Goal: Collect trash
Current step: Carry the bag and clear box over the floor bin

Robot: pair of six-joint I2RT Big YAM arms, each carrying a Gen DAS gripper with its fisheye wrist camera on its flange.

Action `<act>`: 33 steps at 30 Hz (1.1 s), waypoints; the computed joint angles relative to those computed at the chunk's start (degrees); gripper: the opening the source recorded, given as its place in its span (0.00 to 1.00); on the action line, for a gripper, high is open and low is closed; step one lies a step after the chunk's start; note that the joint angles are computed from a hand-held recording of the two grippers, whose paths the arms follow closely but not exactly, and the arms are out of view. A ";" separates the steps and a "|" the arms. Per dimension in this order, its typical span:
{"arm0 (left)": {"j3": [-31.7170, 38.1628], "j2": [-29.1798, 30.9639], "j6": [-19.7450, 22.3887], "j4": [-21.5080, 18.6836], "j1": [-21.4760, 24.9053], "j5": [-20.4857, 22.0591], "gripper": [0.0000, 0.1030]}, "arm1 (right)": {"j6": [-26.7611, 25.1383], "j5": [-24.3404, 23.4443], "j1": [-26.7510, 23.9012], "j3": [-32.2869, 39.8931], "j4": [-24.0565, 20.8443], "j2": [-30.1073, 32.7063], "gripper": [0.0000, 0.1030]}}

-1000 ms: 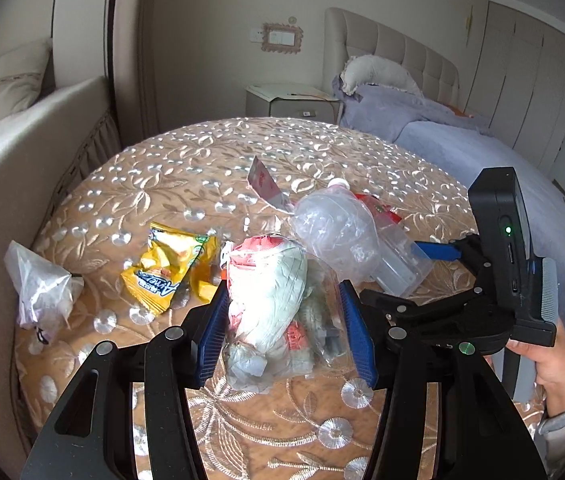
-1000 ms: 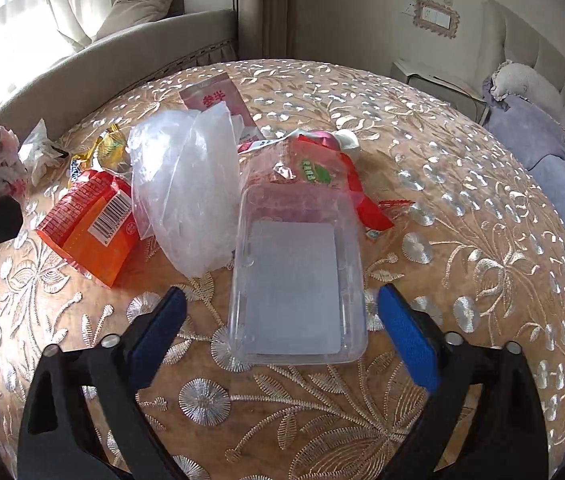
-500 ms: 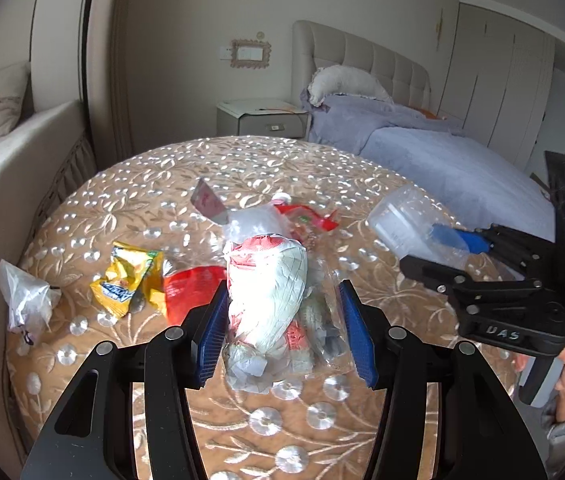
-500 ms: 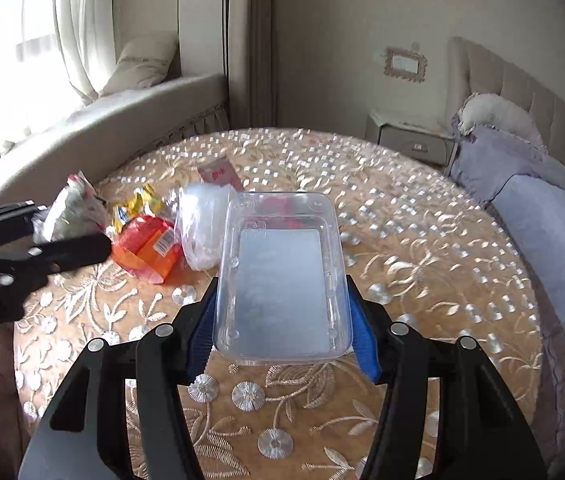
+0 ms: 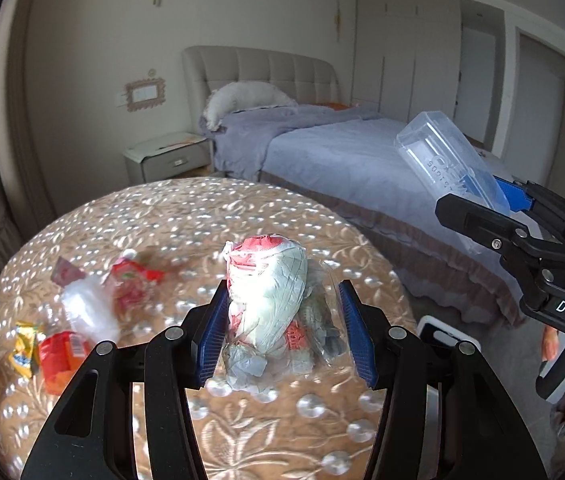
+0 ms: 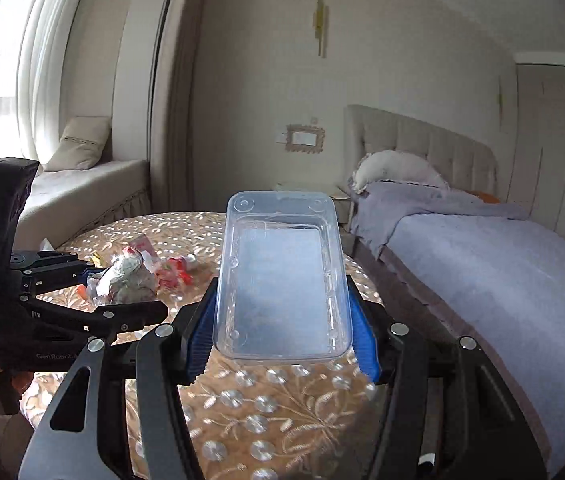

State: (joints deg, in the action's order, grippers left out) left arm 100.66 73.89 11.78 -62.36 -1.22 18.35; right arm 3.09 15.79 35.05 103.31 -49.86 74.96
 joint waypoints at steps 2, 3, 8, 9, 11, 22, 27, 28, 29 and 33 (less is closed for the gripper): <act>-0.04 0.21 0.16 -0.35 -3.03 -0.39 0.52 | 0.76 1.07 -1.41 -3.13 0.08 -2.59 0.57; -0.14 0.36 0.20 -0.38 -4.55 -0.62 0.52 | 1.24 1.56 -1.92 -4.60 -0.06 -3.82 0.57; -2.13 1.38 -1.14 0.18 -11.23 2.10 0.52 | 3.26 2.52 -5.99 -11.88 -0.42 -9.56 0.57; -2.64 1.66 -1.17 0.17 -12.45 2.26 0.52 | 3.62 2.43 -6.88 -13.07 -0.65 -10.46 0.57; -3.93 1.98 -0.74 1.00 -15.60 1.03 0.52 | 4.39 2.03 -8.97 -15.84 -1.03 -12.43 0.57; -4.14 9.91 2.49 2.80 -28.78 -4.36 0.52 | 7.51 -2.67 -19.65 -26.65 -1.47 -17.91 0.57; -3.16 15.43 4.86 1.60 -32.15 -4.39 0.52 | 8.49 -6.08 -24.90 -30.27 -1.42 -17.68 0.57; -2.71 16.40 4.97 1.04 -32.69 -4.63 0.52 | 8.73 -6.40 -25.64 -30.75 -1.50 -17.61 0.57; -2.57 17.09 5.26 0.94 -33.19 -4.71 0.52 | 8.96 -6.97 -26.46 -31.38 -1.53 -17.67 0.57; -2.32 18.94 7.18 0.29 -34.91 -5.68 0.60 | 9.63 -8.80 -28.59 -32.43 -1.64 -16.72 0.57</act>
